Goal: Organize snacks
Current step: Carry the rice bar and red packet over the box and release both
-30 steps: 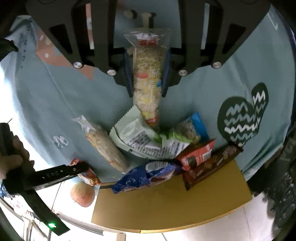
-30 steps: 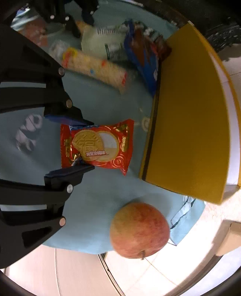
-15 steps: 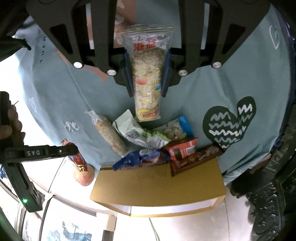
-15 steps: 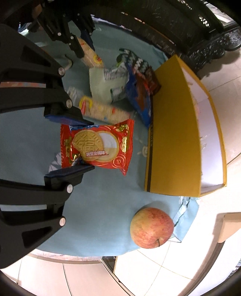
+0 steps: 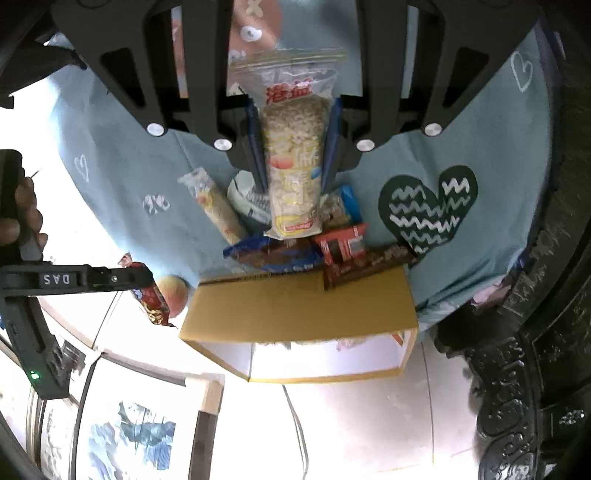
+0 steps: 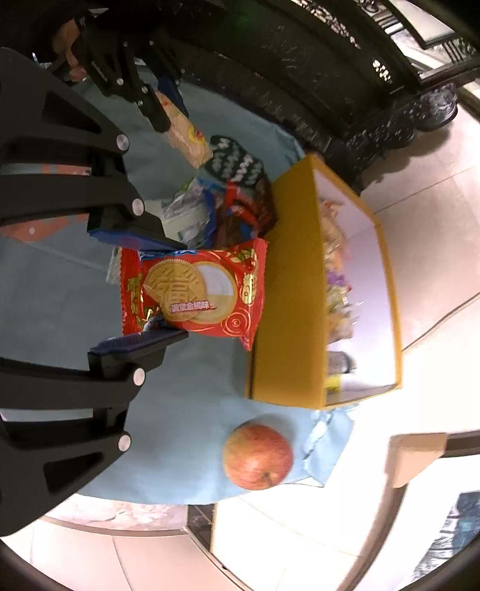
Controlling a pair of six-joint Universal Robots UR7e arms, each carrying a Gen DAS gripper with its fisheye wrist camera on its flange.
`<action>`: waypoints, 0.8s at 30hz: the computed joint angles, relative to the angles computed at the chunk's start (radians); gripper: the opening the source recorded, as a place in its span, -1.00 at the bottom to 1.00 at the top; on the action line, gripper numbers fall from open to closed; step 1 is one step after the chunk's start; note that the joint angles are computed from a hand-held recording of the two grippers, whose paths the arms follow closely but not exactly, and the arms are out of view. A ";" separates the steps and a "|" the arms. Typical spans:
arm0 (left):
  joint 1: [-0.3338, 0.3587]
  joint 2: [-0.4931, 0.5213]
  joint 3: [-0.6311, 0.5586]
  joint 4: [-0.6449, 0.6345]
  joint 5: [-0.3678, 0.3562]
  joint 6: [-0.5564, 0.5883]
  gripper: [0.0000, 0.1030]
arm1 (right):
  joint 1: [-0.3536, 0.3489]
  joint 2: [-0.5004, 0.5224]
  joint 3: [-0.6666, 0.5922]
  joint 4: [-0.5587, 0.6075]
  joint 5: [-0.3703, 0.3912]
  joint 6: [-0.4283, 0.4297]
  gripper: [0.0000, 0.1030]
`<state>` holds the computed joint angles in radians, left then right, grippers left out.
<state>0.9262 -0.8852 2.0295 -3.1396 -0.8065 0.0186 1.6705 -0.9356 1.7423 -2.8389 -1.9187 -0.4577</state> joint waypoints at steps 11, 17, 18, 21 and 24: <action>-0.008 0.020 -0.137 0.084 0.023 -0.018 -0.44 | 0.047 -0.010 -0.078 -0.007 0.021 -0.024 -0.22; -0.006 0.058 -0.269 0.144 0.049 -0.001 -0.44 | 0.062 0.015 -0.159 -0.002 0.017 -0.044 -0.22; -0.007 0.070 -0.300 0.148 0.052 0.017 -0.44 | 0.065 0.020 -0.172 -0.002 0.016 -0.047 -0.22; -0.004 0.099 -0.375 0.154 0.053 0.064 -0.44 | 0.070 0.039 -0.225 0.009 0.018 -0.052 -0.22; 0.003 0.128 -0.454 0.173 0.052 0.086 -0.44 | 0.074 0.061 -0.279 0.020 0.020 -0.058 -0.22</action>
<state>0.9289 -0.7568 1.5752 -2.9667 -0.7549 0.1049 1.7448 -0.8741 1.4637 -2.8187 -1.8983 -0.5157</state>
